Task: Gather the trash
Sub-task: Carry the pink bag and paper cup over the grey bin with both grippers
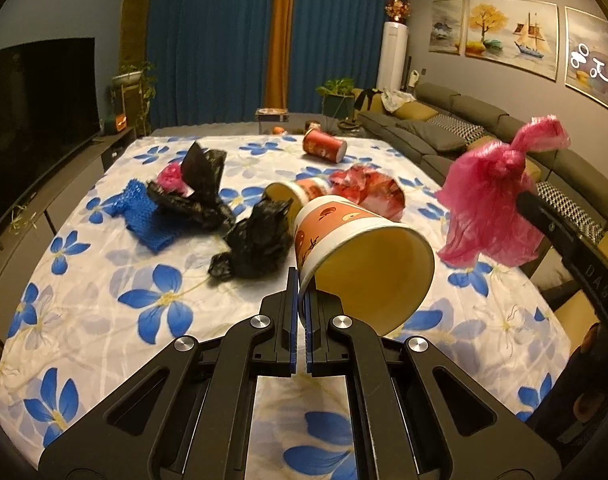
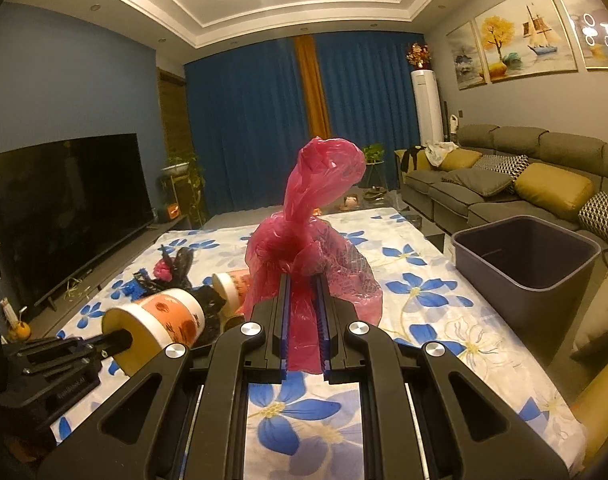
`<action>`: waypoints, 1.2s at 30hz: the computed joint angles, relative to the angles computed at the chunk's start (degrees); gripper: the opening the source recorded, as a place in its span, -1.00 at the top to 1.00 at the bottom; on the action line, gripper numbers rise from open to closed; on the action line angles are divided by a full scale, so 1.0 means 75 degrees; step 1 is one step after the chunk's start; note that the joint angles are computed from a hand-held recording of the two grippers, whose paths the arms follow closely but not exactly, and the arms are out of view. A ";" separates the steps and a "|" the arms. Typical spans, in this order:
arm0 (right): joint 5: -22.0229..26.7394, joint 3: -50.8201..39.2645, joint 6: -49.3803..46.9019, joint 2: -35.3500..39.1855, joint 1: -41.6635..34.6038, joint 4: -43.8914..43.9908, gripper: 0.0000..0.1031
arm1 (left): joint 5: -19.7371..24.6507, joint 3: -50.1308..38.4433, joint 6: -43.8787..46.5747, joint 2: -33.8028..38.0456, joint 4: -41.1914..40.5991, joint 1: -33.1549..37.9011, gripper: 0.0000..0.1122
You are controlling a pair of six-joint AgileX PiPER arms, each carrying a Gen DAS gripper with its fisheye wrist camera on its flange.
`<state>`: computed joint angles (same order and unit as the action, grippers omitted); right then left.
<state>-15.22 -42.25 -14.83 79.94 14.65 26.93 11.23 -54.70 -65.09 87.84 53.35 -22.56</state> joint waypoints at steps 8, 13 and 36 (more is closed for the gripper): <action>0.0499 -0.0295 0.3322 0.0084 -0.1311 -0.3649 0.75 | 0.0097 -0.0919 -0.0568 0.0558 0.0645 -0.0481 0.97; 0.0619 -0.0660 0.2628 0.0236 -0.2037 -0.3337 0.75 | 0.0033 -0.1728 -0.0038 0.0973 0.0391 -0.0839 0.97; 0.0955 -0.2894 0.5439 0.1792 -0.4827 -0.6803 0.75 | 0.1486 -0.8806 0.6364 0.5156 -0.5495 -0.2050 0.97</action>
<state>-8.06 -63.95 25.97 93.38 -21.55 -24.09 22.37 -120.74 -17.35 126.51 12.13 -37.94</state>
